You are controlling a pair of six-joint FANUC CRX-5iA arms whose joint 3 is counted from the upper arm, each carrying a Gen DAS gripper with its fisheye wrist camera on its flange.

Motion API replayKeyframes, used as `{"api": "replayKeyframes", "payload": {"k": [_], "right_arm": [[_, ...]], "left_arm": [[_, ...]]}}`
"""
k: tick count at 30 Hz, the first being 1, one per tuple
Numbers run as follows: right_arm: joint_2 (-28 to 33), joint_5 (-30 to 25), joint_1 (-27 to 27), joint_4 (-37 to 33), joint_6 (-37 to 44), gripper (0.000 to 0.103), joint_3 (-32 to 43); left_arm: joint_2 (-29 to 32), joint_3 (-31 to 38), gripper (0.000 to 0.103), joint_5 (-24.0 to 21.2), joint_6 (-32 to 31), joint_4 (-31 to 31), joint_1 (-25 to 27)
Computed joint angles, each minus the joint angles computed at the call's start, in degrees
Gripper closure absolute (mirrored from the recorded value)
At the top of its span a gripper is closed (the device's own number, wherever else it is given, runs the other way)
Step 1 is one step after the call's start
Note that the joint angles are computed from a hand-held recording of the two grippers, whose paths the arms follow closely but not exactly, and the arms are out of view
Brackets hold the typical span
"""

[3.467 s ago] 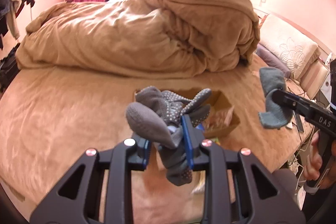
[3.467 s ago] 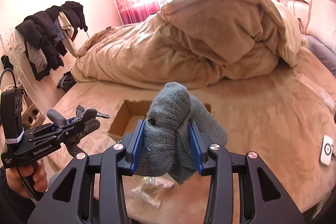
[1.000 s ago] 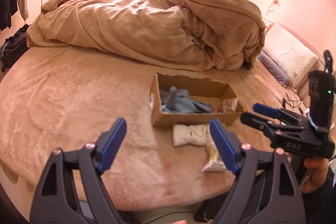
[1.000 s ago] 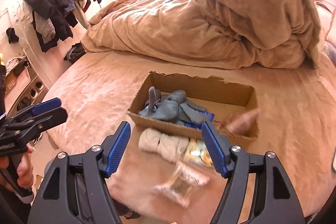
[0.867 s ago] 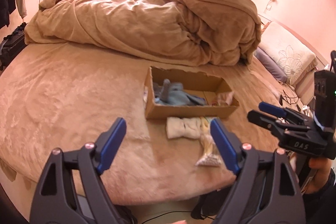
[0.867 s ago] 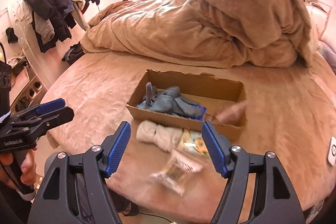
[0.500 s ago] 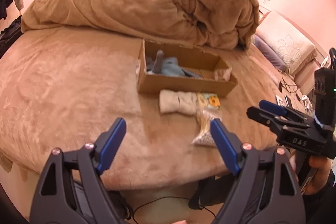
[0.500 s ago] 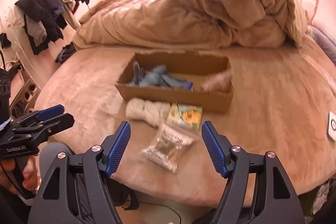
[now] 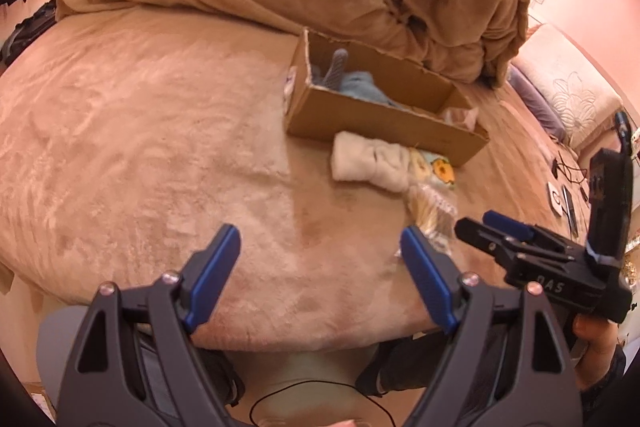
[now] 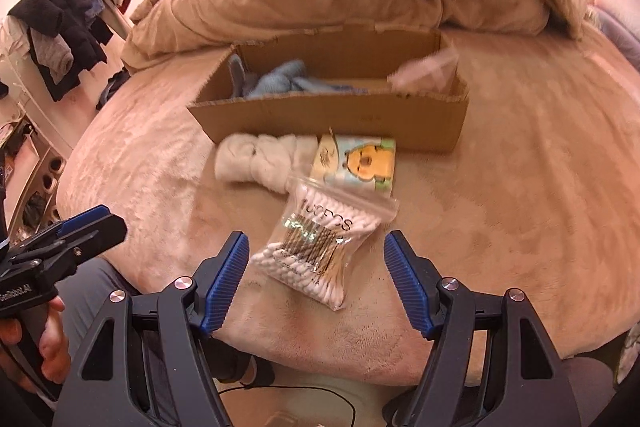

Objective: Organize objects
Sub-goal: 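Grasp the white rolled socks with the left tool while the right grasps the cotton swab bag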

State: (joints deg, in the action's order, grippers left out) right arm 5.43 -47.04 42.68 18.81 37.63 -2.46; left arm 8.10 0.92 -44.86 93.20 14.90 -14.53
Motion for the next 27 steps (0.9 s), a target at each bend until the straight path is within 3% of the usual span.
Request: {"api": "replayKeyframes", "payload": {"k": [9,16,18,20,27], "right_arm": [[3.7,0.8,-3.0,-8.5,3.7,0.03,2.9],[5.0,1.8,-3.9,-10.6,7.0,0.03,3.9],[4.4,2.3,-4.0,-10.7,8.2,0.047,3.3],[4.0,2.0,-4.2,-10.9,8.9,0.052,3.1],[0.6,2.2,-5.6,-8.3,7.0,0.058,-0.5]], "left_arm": [[4.3,3.4,0.019,-2.0,1.7,-2.5,-0.5],[7.5,6.7,0.019,-1.2,5.5,-5.8,-1.8],[9.0,8.4,0.019,-1.2,5.7,-6.5,-2.6],[10.5,10.2,0.019,-1.4,5.5,-6.5,-3.2],[16.1,17.9,0.019,-1.9,4.9,-8.1,-5.8]]}}
